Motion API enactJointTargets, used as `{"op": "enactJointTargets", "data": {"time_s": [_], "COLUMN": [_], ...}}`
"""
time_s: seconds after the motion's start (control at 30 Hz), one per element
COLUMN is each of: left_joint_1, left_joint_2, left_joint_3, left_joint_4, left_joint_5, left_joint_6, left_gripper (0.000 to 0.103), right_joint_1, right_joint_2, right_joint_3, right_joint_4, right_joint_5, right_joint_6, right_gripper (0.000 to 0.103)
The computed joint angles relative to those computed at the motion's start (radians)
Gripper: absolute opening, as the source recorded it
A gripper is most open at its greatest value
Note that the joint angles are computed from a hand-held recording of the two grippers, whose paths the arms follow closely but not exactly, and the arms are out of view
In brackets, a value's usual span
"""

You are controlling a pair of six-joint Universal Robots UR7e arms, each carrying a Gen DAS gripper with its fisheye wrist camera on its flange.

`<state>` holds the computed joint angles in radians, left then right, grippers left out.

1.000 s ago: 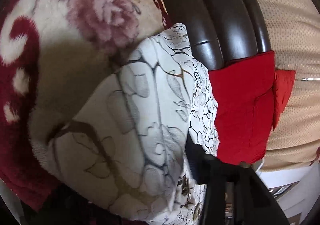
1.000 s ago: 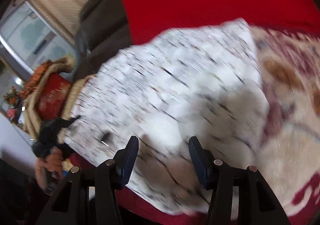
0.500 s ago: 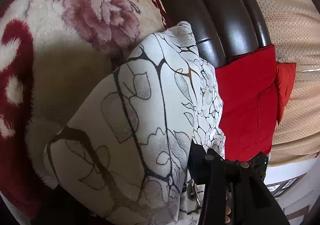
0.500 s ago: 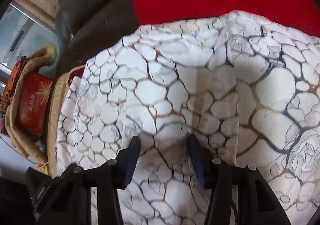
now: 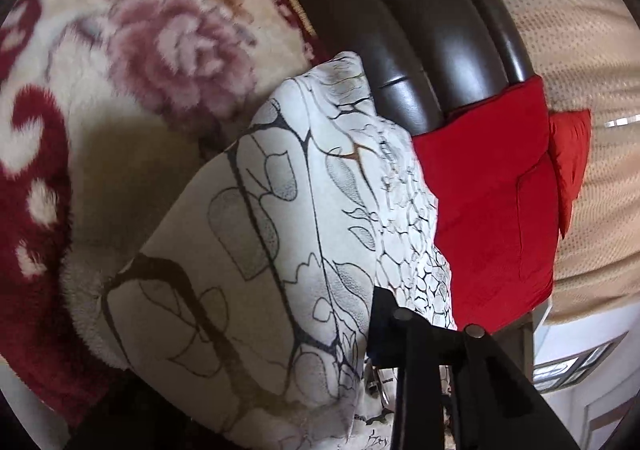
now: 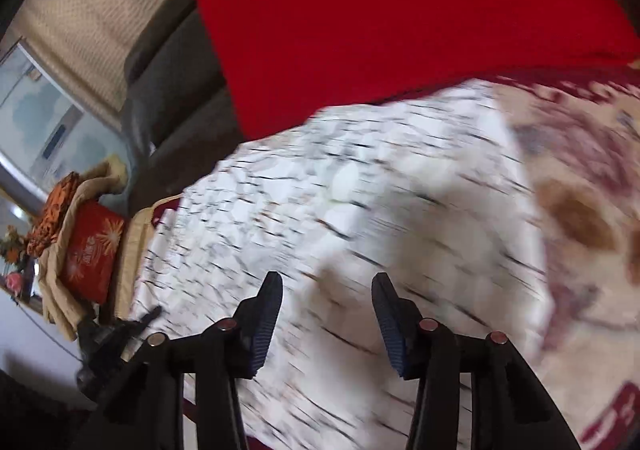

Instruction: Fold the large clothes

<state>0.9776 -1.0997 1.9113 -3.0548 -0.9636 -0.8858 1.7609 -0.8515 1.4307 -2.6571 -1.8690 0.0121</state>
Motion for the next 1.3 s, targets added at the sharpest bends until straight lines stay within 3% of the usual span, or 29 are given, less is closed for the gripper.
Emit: {"op": "enactJointTargets", "data": {"time_s": [0.07, 0.13, 0.33, 0.57, 0.73, 0.8, 0.87, 0.9, 1.0, 1.13, 1.3], "left_joint_1": [-0.022, -0.052, -0.167, -0.29, -0.313, -0.296, -0.284, -0.283, -0.27, -0.278, -0.284], "left_joint_2": [-0.002, -0.001, 0.053, 0.249, 0.437, 0.494, 0.509, 0.506, 0.493, 0.478, 0.483], "left_joint_3": [-0.013, -0.031, -0.146, -0.369, -0.538, -0.591, -0.586, -0.567, -0.572, -0.549, -0.525], "left_joint_4": [0.027, 0.056, 0.192, 0.437, 0.663, 0.781, 0.784, 0.74, 0.728, 0.712, 0.663], "left_joint_5": [0.03, 0.065, 0.215, 0.334, 0.243, 0.188, 0.164, 0.162, 0.123, 0.118, 0.137], "left_joint_6": [0.03, 0.073, 0.251, 0.488, 0.619, 0.598, 0.589, 0.609, 0.612, 0.621, 0.653], "left_gripper": [0.026, 0.025, 0.023, 0.022, 0.022, 0.024, 0.027, 0.028, 0.028, 0.028, 0.028], "right_joint_1": [-0.023, -0.064, -0.11, -0.181, -0.241, -0.268, -0.285, -0.29, -0.292, -0.259, -0.185], "right_joint_2": [-0.025, -0.035, -0.083, -0.151, -0.224, -0.252, -0.267, -0.275, -0.281, -0.242, -0.111], "right_joint_3": [0.037, 0.059, 0.11, 0.182, 0.259, 0.28, 0.283, 0.28, 0.268, 0.187, -0.052], "right_joint_4": [0.02, 0.051, 0.03, 0.016, -0.057, -0.079, -0.08, -0.075, -0.085, -0.082, 0.146], "right_joint_5": [0.0, 0.03, 0.16, 0.346, 0.491, 0.545, 0.569, 0.565, 0.579, 0.586, 0.431], "right_joint_6": [0.014, 0.051, 0.07, 0.056, 0.041, 0.051, 0.069, 0.083, 0.111, 0.093, 0.067], "right_gripper": [0.045, 0.029, 0.029, 0.029, 0.033, 0.033, 0.034, 0.037, 0.075, 0.076, 0.078]}}
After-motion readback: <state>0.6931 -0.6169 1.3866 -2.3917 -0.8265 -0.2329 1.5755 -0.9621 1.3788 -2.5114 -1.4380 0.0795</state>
